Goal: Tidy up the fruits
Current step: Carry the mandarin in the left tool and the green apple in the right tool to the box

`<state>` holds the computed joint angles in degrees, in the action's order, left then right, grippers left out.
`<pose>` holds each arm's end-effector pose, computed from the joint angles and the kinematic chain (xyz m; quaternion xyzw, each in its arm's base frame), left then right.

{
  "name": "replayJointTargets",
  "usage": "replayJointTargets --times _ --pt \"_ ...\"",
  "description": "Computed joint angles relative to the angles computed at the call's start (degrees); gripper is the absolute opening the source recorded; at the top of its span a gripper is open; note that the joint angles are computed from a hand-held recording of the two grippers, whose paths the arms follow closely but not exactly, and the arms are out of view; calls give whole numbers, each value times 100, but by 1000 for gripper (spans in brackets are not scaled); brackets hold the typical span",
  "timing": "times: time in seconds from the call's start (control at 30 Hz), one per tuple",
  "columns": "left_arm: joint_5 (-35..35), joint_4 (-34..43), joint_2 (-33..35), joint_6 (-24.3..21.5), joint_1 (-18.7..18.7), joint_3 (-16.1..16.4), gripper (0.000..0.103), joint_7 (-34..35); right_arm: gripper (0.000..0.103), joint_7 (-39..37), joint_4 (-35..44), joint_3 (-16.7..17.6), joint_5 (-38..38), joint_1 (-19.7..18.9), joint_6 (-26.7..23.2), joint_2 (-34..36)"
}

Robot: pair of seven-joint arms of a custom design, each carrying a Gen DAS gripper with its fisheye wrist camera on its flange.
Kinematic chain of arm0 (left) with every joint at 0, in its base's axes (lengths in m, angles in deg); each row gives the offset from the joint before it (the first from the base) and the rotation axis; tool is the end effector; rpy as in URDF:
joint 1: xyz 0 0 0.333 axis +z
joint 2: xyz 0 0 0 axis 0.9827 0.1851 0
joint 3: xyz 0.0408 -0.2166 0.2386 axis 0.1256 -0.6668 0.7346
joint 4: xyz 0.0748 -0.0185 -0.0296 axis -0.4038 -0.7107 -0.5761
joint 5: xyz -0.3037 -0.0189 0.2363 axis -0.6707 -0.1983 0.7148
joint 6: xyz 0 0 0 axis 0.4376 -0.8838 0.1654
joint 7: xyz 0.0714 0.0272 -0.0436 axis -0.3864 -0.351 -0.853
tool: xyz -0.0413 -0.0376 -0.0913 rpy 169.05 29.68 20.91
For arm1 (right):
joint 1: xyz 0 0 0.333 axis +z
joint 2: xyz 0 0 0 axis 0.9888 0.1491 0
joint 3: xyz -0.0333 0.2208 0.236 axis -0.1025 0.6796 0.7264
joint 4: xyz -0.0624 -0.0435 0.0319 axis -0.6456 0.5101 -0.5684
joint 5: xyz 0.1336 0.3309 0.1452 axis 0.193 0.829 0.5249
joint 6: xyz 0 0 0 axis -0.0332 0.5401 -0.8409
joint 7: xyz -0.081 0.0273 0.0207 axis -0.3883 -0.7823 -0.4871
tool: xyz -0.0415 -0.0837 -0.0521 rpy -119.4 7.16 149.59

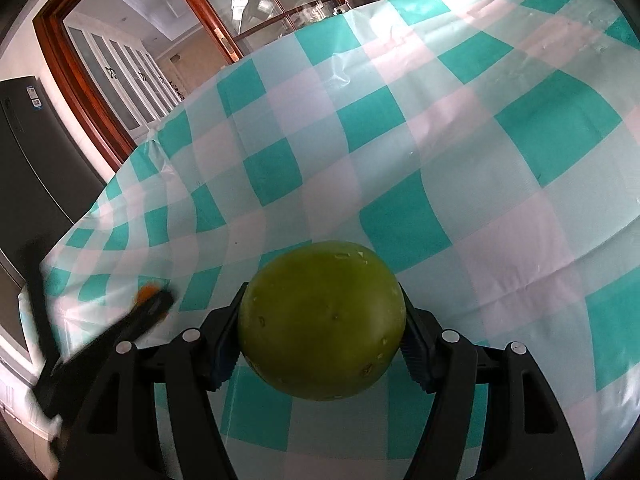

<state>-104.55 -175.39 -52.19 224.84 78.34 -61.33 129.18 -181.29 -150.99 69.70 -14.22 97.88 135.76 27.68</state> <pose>0.5432 -0.0271 0.5806 -0.5368 0.7437 -0.3517 0.1874 0.4219 0.2740 0.5482 -0.3529 0.8215 -0.2202 0.3901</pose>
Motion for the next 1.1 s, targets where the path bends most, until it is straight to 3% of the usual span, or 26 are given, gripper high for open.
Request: replayJointTargets --times 0.13,0.3,0.37,1.1 --pt "-771 -1033 -1188 -541 -40 482 41 701 66 17 -1 5 -27 -1 -7 -6" --pt "-1165 -1288 -1462 -1078 25 773 41 531 66 50 -3 13 -57 -2 -14 -13" --pt "-1418 -1361 -1516 -967 -26 768 41 703 66 64 -8 11 -81 -6 2 -19" --pt "-1413 -1311 -1451 -954 134 667 42 608 66 89 -49 -3 -144 -13 192 -38"
